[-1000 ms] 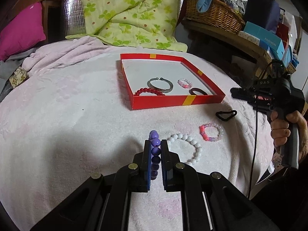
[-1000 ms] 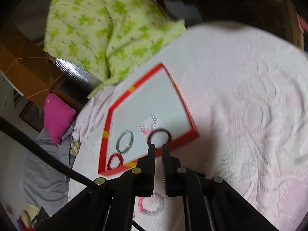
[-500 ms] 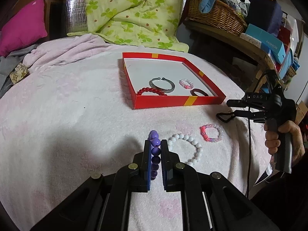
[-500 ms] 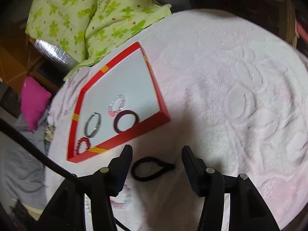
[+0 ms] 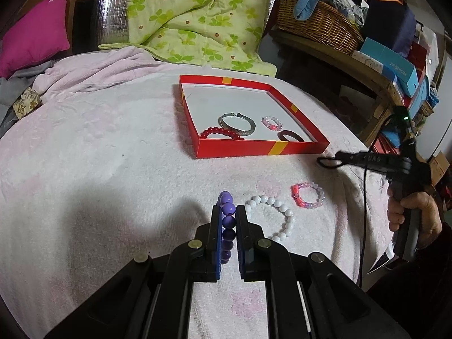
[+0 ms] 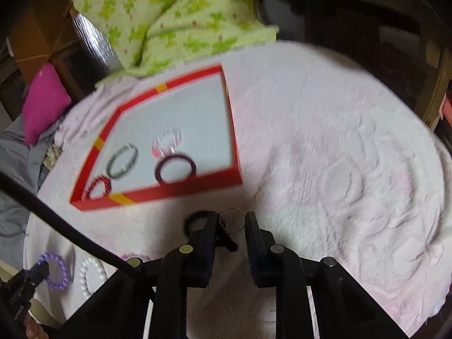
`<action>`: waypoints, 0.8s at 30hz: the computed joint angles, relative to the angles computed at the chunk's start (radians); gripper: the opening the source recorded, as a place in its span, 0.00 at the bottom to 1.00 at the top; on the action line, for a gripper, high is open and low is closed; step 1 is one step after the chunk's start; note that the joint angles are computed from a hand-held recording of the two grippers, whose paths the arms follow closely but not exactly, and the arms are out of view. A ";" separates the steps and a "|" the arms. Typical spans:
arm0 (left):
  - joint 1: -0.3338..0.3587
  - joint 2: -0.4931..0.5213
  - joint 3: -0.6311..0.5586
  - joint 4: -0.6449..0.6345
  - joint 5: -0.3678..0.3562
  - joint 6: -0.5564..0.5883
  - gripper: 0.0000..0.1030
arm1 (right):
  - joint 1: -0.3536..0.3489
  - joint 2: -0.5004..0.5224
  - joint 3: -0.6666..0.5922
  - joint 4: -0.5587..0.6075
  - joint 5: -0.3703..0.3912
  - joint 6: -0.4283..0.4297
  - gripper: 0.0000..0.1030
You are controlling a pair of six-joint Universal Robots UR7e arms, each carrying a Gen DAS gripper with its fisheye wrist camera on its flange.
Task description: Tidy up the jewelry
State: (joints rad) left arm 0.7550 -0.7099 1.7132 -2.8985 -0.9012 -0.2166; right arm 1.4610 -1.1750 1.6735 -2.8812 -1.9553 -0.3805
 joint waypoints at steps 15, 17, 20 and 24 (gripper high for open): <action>-0.042 0.035 -0.017 -0.059 0.128 0.042 0.09 | 0.031 -0.023 0.056 -0.167 0.154 0.006 0.19; -0.045 0.042 -0.024 -0.066 0.147 0.048 0.09 | 0.035 -0.021 0.059 -0.180 0.159 0.007 0.19; -0.053 0.055 -0.036 -0.068 0.193 0.062 0.09 | 0.039 -0.018 0.061 -0.189 0.168 0.010 0.19; -0.059 0.068 -0.047 -0.076 0.230 0.073 0.09 | 0.043 -0.012 0.059 -0.193 0.174 0.019 0.19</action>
State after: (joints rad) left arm 0.6958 -0.6415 1.6660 -2.9746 -0.6710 -0.1440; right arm 1.5041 -1.1871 1.7323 -3.0739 -1.7817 -0.3619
